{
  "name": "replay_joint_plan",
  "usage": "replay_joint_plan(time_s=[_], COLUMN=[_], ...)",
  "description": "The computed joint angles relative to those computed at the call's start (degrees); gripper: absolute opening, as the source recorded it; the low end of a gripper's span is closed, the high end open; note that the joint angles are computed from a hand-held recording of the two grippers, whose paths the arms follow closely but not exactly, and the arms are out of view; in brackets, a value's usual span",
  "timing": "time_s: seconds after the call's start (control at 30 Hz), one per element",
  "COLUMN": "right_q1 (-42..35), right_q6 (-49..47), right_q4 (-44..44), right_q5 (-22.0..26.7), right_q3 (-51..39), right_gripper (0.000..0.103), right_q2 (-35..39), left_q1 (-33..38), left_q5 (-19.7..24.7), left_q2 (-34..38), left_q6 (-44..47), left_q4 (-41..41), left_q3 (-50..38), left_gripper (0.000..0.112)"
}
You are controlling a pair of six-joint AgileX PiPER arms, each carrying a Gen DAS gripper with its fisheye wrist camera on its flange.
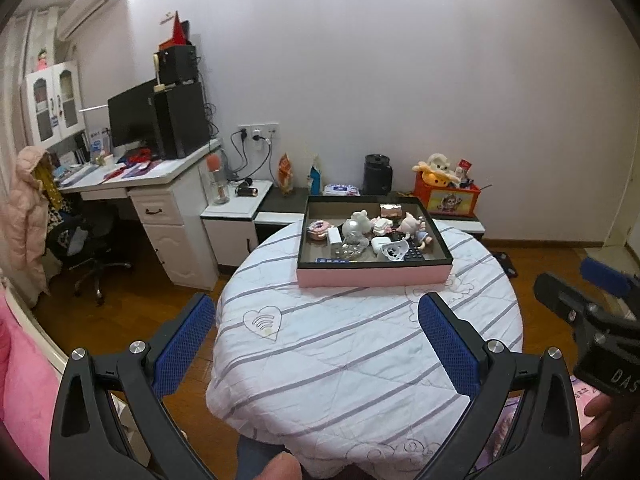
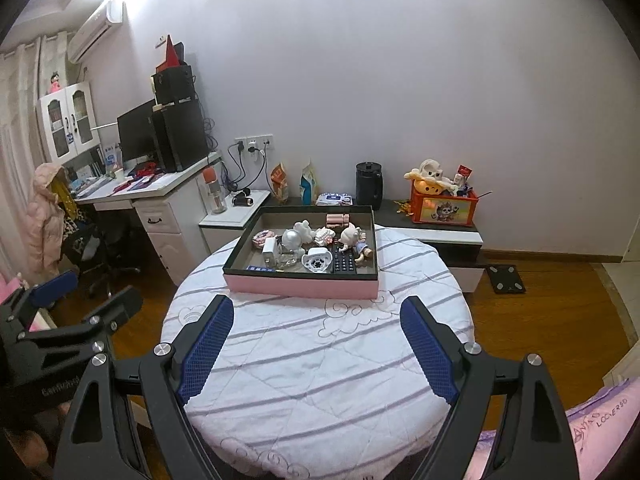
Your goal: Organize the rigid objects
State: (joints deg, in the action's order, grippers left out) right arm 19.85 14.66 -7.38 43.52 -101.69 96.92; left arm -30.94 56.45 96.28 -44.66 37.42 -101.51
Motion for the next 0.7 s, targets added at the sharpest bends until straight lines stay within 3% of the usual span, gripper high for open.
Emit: replay_joint_plan(time_s=[0.23, 0.47, 0.7], right_q1=[2.1, 6.3, 8.6], right_q6=[5.0, 11.7, 14.5], right_q4=[-4.3, -11.8, -15.5], right_q5=[-2.5, -4.4, -4.6], right_q3=[10.8, 19.4, 21.8], right_gripper=[0.087, 0.087, 0.087], right_q2=[-7.3, -14.2, -17.3], left_q1=[-3.7, -11.4, -15.0], left_q5=[-0.1, 2.0, 4.9], left_q2=[-6.1, -12.2, -13.3], left_q6=[-5.4, -16.9, -20.4], left_q4=[3.0, 11.4, 14.5], left_q3=[8.1, 16.9, 17.9], left_gripper=[0.103, 0.103, 0.103])
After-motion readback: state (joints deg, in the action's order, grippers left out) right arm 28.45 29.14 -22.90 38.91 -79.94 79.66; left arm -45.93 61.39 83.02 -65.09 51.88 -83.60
